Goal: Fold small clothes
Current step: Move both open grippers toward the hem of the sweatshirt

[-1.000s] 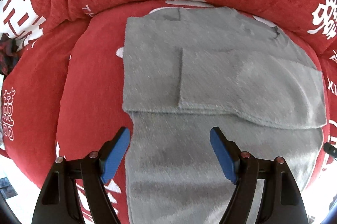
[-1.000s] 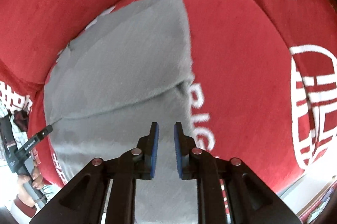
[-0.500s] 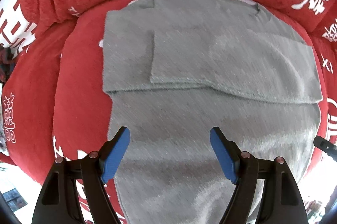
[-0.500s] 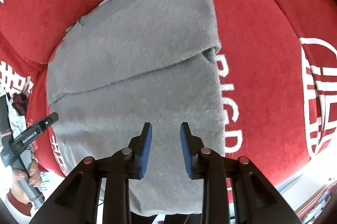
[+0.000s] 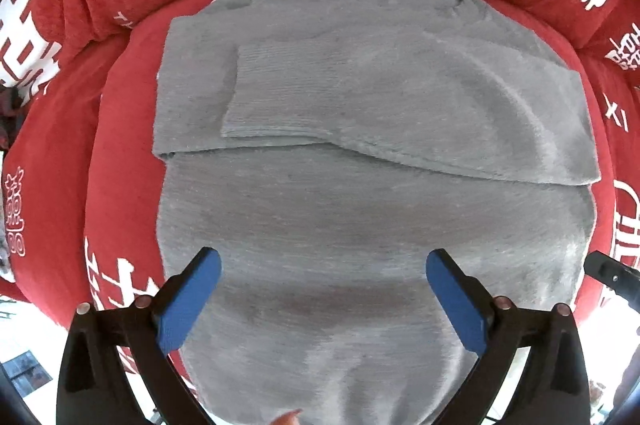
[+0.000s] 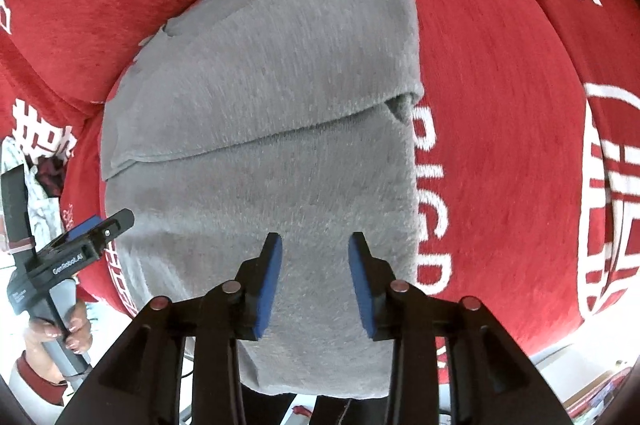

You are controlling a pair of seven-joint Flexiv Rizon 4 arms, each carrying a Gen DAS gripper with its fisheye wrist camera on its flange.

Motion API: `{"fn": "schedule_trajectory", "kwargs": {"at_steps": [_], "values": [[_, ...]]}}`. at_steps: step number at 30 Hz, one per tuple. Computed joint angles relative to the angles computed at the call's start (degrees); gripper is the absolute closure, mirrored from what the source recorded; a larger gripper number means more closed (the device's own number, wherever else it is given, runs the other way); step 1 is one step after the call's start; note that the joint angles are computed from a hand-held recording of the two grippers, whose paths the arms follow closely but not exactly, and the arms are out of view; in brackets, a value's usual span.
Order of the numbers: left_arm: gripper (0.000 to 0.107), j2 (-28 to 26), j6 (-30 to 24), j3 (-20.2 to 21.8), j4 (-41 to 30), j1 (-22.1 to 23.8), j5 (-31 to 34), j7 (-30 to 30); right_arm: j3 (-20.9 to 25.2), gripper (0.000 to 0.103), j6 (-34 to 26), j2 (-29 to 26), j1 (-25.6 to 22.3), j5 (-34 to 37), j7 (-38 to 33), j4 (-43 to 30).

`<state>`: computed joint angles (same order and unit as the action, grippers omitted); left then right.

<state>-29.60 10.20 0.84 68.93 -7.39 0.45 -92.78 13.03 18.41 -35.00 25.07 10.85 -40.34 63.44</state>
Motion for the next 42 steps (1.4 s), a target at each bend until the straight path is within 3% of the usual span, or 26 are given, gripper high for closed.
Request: {"fn": "schedule_trajectory", "kwargs": {"at_steps": [8, 16, 19, 25, 32, 42], "values": [[0.004, 1.57, 0.04, 0.05, 1.65, -2.07, 1.27, -3.98, 0.57, 0.064, -0.41, -0.08, -1.75, 1.63, -4.70, -0.25], [0.004, 4.23, -1.76, 0.11, 4.93, -2.35, 2.34, -6.06, 0.56, 0.045, 1.52, 0.89, -1.65, 2.10, -5.71, 1.92], [0.004, 6.00, -1.00, 0.16, 7.56, -1.65, 2.14, -5.38, 1.12, 0.045, 2.96, 1.47, -1.53, 3.18, -5.58, 3.11], [0.004, 10.52, 0.41, 0.63, 15.36, 0.85, 0.51, -3.02, 1.90, 0.045, 6.77, 3.62, -0.53, 5.02, -2.68, 7.24], [0.004, 20.78, 4.26, 2.26, 29.52, 4.78, -3.04, 1.41, 4.00, 0.045, 12.22, 9.11, 0.64, 8.00, 1.10, 16.64], [0.004, 29.41, 3.47, 3.37, 44.95, 8.15, -8.45, 5.26, 7.42, 0.045, 12.65, 16.07, 1.90, 16.87, 2.03, 29.47]]}}
